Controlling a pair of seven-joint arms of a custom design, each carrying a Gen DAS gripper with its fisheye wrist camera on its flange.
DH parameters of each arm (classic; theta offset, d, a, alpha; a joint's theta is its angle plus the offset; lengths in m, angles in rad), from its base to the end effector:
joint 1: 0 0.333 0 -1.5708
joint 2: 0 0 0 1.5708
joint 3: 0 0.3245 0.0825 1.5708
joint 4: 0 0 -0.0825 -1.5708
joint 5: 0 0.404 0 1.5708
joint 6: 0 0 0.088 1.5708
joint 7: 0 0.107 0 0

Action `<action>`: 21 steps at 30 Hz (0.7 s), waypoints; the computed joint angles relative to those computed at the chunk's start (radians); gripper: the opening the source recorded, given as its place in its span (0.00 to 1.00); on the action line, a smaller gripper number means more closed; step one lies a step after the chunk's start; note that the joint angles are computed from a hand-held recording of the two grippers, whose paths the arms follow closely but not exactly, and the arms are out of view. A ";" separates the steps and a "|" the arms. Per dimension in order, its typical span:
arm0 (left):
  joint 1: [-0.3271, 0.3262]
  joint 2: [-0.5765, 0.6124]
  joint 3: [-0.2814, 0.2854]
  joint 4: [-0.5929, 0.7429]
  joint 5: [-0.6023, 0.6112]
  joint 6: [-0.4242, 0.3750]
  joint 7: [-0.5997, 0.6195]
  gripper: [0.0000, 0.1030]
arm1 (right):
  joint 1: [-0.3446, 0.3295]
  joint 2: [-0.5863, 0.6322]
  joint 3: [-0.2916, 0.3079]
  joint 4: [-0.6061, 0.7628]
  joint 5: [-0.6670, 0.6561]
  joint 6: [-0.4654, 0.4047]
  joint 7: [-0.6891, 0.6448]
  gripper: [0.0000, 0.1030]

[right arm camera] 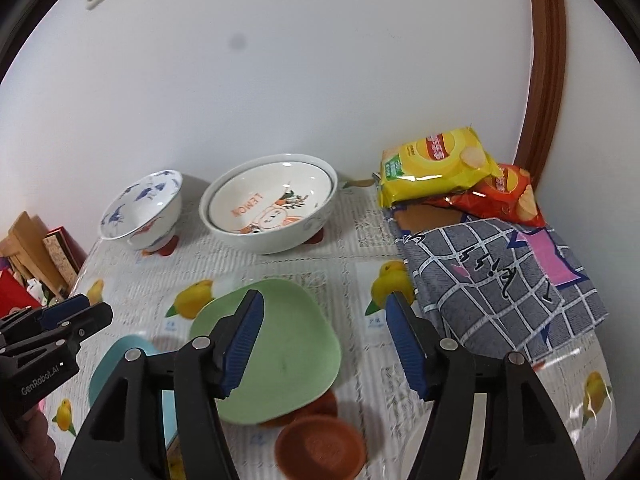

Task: Organize plates and bowls
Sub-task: 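Close both grippers on the rim of the light-green plate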

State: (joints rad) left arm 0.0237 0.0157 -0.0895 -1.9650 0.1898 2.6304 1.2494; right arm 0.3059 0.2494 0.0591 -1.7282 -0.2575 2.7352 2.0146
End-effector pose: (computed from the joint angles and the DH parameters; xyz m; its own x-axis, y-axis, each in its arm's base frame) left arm 0.6240 -0.0454 0.5385 0.1132 -0.9933 0.0238 -0.7818 -0.1038 -0.6148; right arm 0.6524 0.2554 0.5250 0.1438 -0.9858 -0.0862 -0.7194 -0.0444 -0.6932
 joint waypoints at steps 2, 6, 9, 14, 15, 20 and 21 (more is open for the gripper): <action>-0.004 0.034 -0.002 0.033 -0.003 -0.021 0.007 0.38 | -0.015 0.033 0.010 0.026 0.036 -0.008 -0.027 0.61; -0.021 0.112 0.007 0.099 0.003 -0.062 0.008 0.38 | -0.032 0.091 0.018 0.060 0.091 -0.034 -0.061 0.61; -0.037 0.162 0.018 0.138 0.013 -0.084 0.011 0.38 | -0.032 0.121 0.018 0.073 0.102 -0.056 -0.075 0.61; -0.048 0.227 0.021 0.189 -0.041 -0.098 0.048 0.40 | -0.027 0.145 0.020 0.092 0.102 -0.105 -0.105 0.61; -0.053 0.236 0.025 0.194 -0.040 -0.097 0.048 0.41 | -0.026 0.143 0.020 0.089 0.103 -0.106 -0.109 0.61; -0.066 0.264 0.034 0.214 -0.044 -0.118 0.066 0.43 | -0.021 0.145 0.021 0.083 0.113 -0.119 -0.128 0.59; -0.068 0.266 0.037 0.213 -0.044 -0.112 0.062 0.43 | -0.012 0.150 0.014 0.090 0.101 -0.130 -0.118 0.59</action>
State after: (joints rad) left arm -0.0440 0.2819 -0.0522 -1.7518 0.1455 2.5188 1.3117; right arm 0.2937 0.3998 0.0729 -1.6385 -0.1569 2.6056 1.8966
